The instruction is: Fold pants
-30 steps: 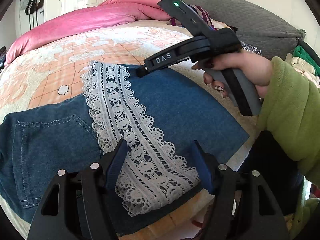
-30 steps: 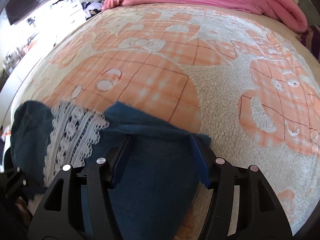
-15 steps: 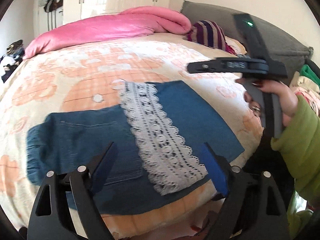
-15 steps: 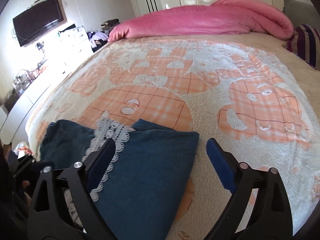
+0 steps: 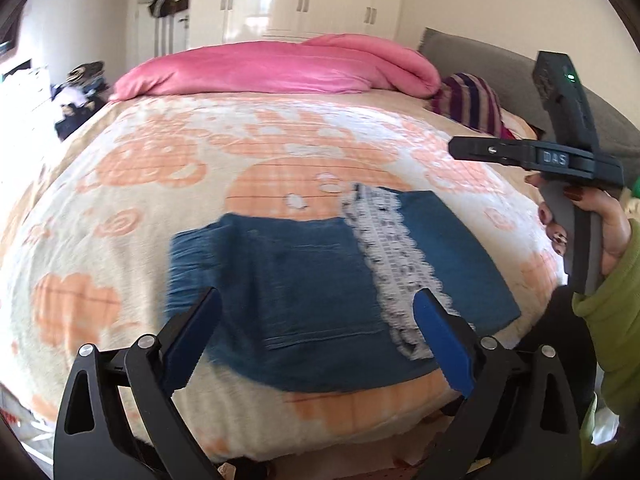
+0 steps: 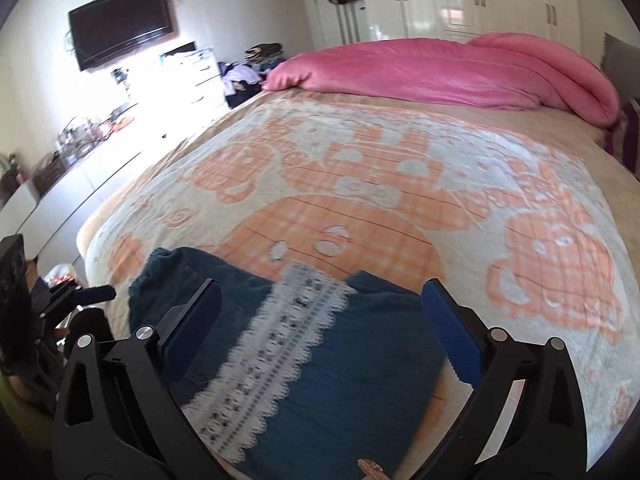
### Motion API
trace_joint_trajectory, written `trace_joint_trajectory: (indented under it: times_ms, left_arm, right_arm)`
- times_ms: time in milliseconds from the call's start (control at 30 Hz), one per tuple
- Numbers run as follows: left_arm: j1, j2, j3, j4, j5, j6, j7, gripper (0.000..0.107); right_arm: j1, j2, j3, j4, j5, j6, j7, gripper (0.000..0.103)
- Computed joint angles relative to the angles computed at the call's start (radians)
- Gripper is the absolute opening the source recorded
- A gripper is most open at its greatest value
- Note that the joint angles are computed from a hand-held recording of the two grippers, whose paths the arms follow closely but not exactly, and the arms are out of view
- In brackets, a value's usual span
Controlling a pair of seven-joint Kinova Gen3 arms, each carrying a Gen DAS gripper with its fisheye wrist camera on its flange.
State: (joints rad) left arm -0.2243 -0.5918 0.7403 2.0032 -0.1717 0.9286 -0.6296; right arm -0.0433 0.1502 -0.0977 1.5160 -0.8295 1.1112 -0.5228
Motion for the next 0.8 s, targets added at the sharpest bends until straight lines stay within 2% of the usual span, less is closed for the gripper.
trace_joint_trajectory:
  times_ms: [233,400,600,800]
  left_arm:
    - [0.032,-0.043,-0.08,0.049,0.026,0.03,0.001,0.099]
    - [0.054,-0.065,-0.123,0.092,0.047,0.013,0.008,0.099]
    - [0.071,-0.088,-0.175,0.136,0.064,0.004,0.005,0.099]
    - [0.102,-0.11,-0.237,0.194,0.105,-0.053,0.008,0.099]
  right_arm:
    - [-0.089,-0.004,-0.04,-0.025,0.068,0.002,-0.042,0.094]
    - [-0.156,0.022,-0.069,-0.058,0.117,0.02,-0.078,0.094]
    - [-0.252,0.071,-0.105,-0.12,0.227,0.038,-0.148,0.094]
    - [-0.328,0.125,-0.13,-0.187,0.32,0.076,-0.208,0.094]
